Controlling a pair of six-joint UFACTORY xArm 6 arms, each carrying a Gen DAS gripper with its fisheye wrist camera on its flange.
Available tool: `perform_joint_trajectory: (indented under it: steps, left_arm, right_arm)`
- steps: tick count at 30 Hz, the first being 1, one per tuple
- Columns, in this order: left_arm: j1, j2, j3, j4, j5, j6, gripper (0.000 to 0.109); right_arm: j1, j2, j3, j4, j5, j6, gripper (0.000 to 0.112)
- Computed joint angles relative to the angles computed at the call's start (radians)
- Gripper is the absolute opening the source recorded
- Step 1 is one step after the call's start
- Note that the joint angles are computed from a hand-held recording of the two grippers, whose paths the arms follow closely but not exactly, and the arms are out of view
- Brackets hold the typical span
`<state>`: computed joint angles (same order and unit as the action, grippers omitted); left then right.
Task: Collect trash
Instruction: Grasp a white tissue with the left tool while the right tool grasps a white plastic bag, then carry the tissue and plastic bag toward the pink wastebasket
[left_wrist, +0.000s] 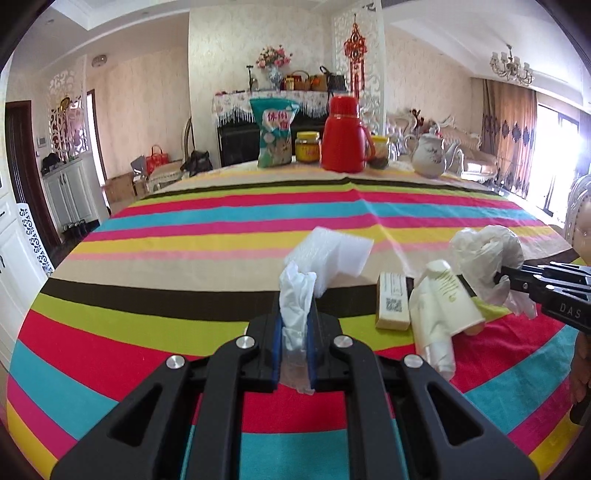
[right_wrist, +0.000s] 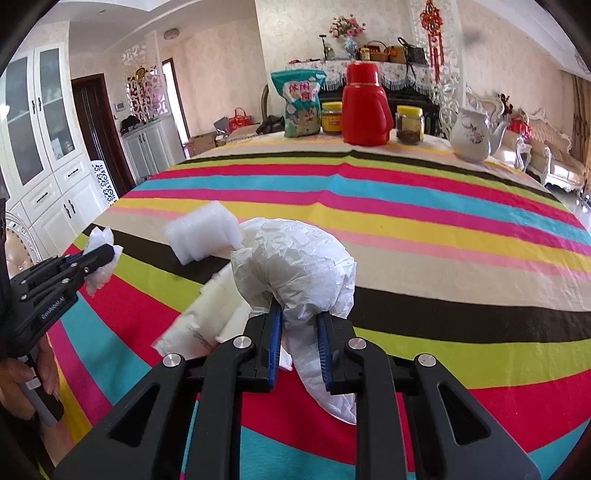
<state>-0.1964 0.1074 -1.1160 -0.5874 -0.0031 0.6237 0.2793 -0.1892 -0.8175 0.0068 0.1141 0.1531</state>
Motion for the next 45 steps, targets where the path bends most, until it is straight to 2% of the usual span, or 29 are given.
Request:
perform_joint_trajectory:
  steps: [1, 6, 15, 18, 21, 24, 29, 33, 42, 45]
  left_arm:
    - [-0.002, -0.001, 0.0, -0.008, -0.002, 0.009, 0.01]
    - [-0.033, -0.037, -0.003, -0.225, -0.002, 0.2, 0.01]
    - [-0.115, -0.132, 0.008, -0.613, -0.031, 0.602, 0.011]
    - [-0.125, -0.153, 0.004, -0.7, -0.031, 0.684, 0.011]
    - [-0.122, -0.177, 0.008, -0.718, -0.026, 0.69, 0.011]
    - [-0.103, -0.224, 0.031, -0.731, 0.016, 0.67, 0.011]
    - [-0.09, -0.297, 0.095, -0.72, 0.015, 0.687, 0.011]
    - [-0.041, -0.363, 0.152, -0.719, 0.049, 0.695, 0.011]
    - [0.127, -0.486, 0.274, -0.724, 0.122, 0.722, 0.011]
    - [0.168, -0.523, 0.318, -0.733, 0.121, 0.746, 0.011]
  right_arm:
    - [0.003, -0.005, 0.002, -0.001, -0.004, 0.001, 0.019]
    - [0.02, -0.04, 0.011, -0.05, -0.022, 0.034, 0.019]
    - [0.052, -0.11, 0.023, -0.105, -0.046, 0.072, 0.019]
    - [0.048, -0.138, 0.03, -0.184, -0.053, 0.134, 0.019]
    - [0.052, -0.163, 0.037, -0.193, -0.059, 0.146, 0.019]
    - [0.048, -0.179, 0.032, -0.374, -0.047, 0.298, 0.019]
    - [0.082, -0.168, 0.003, -0.584, -0.009, 0.466, 0.019]
    - [0.132, -0.15, -0.029, -0.725, 0.027, 0.569, 0.019]
    - [0.263, -0.063, -0.131, -0.785, 0.098, 0.598, 0.019]
    - [0.304, -0.029, -0.164, -0.781, 0.117, 0.582, 0.019]
